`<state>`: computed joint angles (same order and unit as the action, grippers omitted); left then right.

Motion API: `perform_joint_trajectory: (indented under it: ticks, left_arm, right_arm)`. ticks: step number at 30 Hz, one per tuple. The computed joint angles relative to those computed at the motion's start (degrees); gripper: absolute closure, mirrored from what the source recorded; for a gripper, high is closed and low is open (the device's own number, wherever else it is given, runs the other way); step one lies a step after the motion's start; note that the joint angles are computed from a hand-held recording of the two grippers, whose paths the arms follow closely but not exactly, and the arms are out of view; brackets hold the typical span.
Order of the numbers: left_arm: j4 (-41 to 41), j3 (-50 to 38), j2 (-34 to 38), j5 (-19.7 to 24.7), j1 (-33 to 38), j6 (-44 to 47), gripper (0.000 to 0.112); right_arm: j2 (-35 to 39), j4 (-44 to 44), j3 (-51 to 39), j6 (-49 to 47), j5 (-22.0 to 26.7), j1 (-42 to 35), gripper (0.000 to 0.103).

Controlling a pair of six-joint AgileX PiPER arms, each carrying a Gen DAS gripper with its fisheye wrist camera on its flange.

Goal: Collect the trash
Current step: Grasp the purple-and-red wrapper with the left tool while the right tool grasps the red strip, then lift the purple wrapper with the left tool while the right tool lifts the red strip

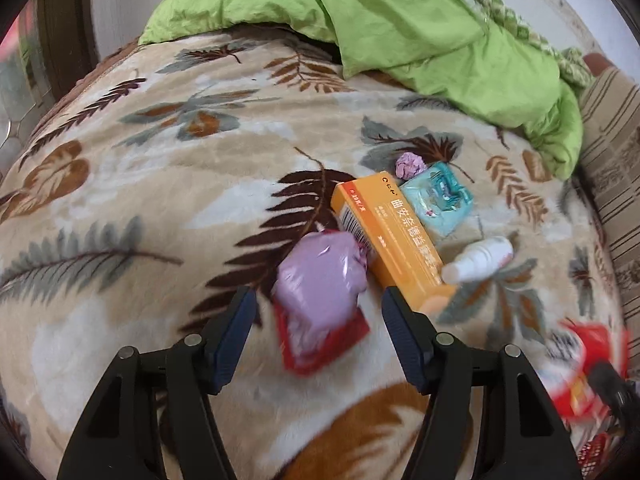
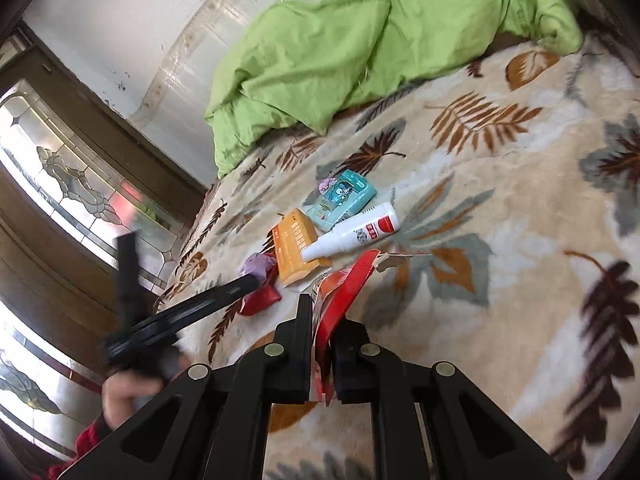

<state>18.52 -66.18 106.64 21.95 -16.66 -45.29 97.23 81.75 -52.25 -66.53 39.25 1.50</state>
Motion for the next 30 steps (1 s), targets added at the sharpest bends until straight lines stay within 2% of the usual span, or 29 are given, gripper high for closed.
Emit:
perform_joint_trajectory:
  ticks: [1,4,5,10,13,16,18,20,23,30]
  left_arm:
    - [2.8,-1.0,1.2,0.7,-0.4,-2.8,0.063]
    - [7.7,-2.2,3.4,1.4,-1.0,-7.5,0.073]
    - [11.3,-1.2,3.1,0.9,-1.6,-10.9,0.074]
    - [19.3,5.2,-1.8,-1.3,-3.8,-19.7,0.077]
    - [25.2,10.5,-7.0,-1.4,-7.1,-26.6,0.077]
    - [31.2,15.9,-13.1,0.6,-11.9,-34.8,0.077]
    - [36.8,19.5,-17.1,3.1,-16.4,-42.1,0.077]
    - [42.0,22.9,-20.3,7.6,-22.1,-49.4,0.077]
    - [46.5,25.8,-21.8,13.7,-28.5,-57.2,0.077]
    - [50.3,25.8,-20.2,22.0,-35.1,-64.2,0.077]
  right_arm:
    - [-1.3,0.5,1.5,-0.8,-0.5,0.0,0.095]
    - [-5.2,2.2,5.9,-4.2,-2.4,0.5,0.095]
    - [-6.2,2.7,7.0,-5.2,-3.1,0.8,0.095]
    - [-9.6,5.2,11.0,-9.1,-8.2,3.4,0.095]
    - [-11.6,7.6,12.7,-12.2,-10.8,4.6,0.095]
    - [-14.2,9.8,15.0,-14.8,-12.5,5.2,0.095]
    - [-15.5,9.8,16.3,-14.6,-13.1,5.7,0.095]
    - [-16.5,9.4,17.4,-14.1,-13.3,6.1,0.095]
    - [-18.7,8.9,18.9,-14.0,-14.5,7.3,0.095]
    - [-21.6,9.9,21.1,-16.0,-17.5,9.7,0.095]
